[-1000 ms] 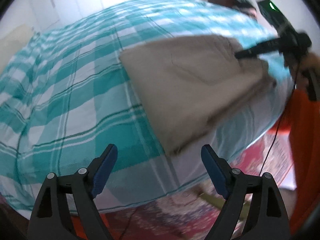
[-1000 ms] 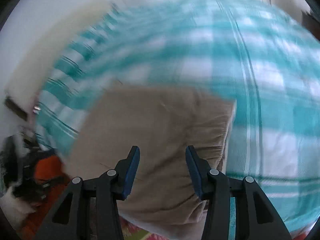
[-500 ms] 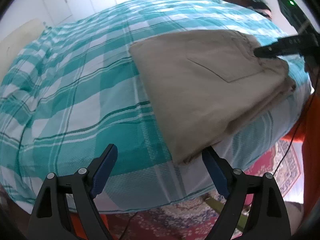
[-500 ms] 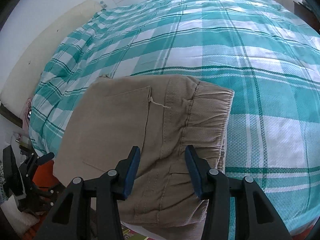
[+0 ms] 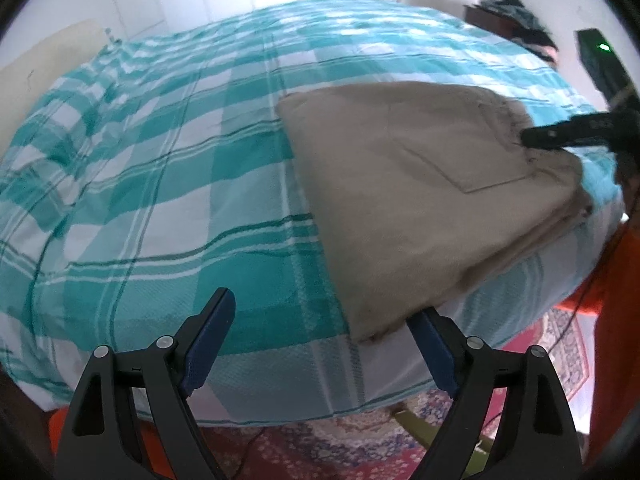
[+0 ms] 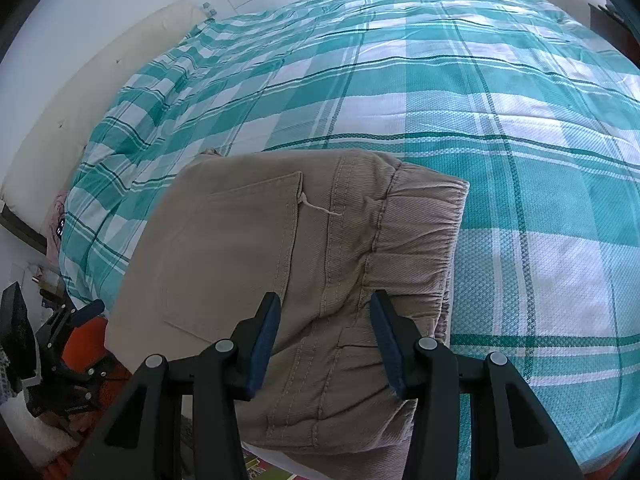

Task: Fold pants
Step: 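Move the right tool back to the waistband edge of the folded trousers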

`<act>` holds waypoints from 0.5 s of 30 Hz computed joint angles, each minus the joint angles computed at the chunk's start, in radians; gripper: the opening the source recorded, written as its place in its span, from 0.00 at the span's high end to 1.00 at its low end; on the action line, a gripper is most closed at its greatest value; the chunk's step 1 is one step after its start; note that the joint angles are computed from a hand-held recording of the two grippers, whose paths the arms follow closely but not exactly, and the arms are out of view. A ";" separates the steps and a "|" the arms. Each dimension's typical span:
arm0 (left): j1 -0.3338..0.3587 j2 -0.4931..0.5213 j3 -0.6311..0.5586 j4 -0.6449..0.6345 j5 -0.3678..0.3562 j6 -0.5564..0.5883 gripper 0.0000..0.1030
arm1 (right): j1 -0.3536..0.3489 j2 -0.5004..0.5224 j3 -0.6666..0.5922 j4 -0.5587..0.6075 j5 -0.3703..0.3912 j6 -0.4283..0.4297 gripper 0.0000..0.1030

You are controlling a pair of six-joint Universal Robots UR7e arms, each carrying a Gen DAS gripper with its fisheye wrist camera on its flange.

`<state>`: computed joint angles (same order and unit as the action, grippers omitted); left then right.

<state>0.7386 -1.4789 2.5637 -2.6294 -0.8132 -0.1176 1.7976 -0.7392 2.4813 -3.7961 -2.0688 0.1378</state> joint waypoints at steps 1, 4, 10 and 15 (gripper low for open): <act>0.000 -0.001 -0.004 0.024 0.024 -0.034 0.14 | -0.001 0.000 0.000 -0.001 0.000 -0.002 0.54; 0.014 -0.046 -0.020 0.148 0.034 -0.138 0.14 | 0.003 0.000 0.002 0.000 -0.002 -0.005 0.54; 0.014 -0.086 -0.044 0.320 0.034 -0.264 0.15 | 0.004 0.004 0.007 -0.002 0.003 -0.019 0.55; 0.117 -0.175 -0.105 0.441 -0.029 -0.349 0.20 | 0.008 0.014 0.006 -0.009 -0.012 -0.022 0.55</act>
<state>0.8560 -1.6535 2.4585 -2.1886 -0.8422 -0.4664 1.8056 -0.7250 2.4870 -3.8053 -2.0808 0.1161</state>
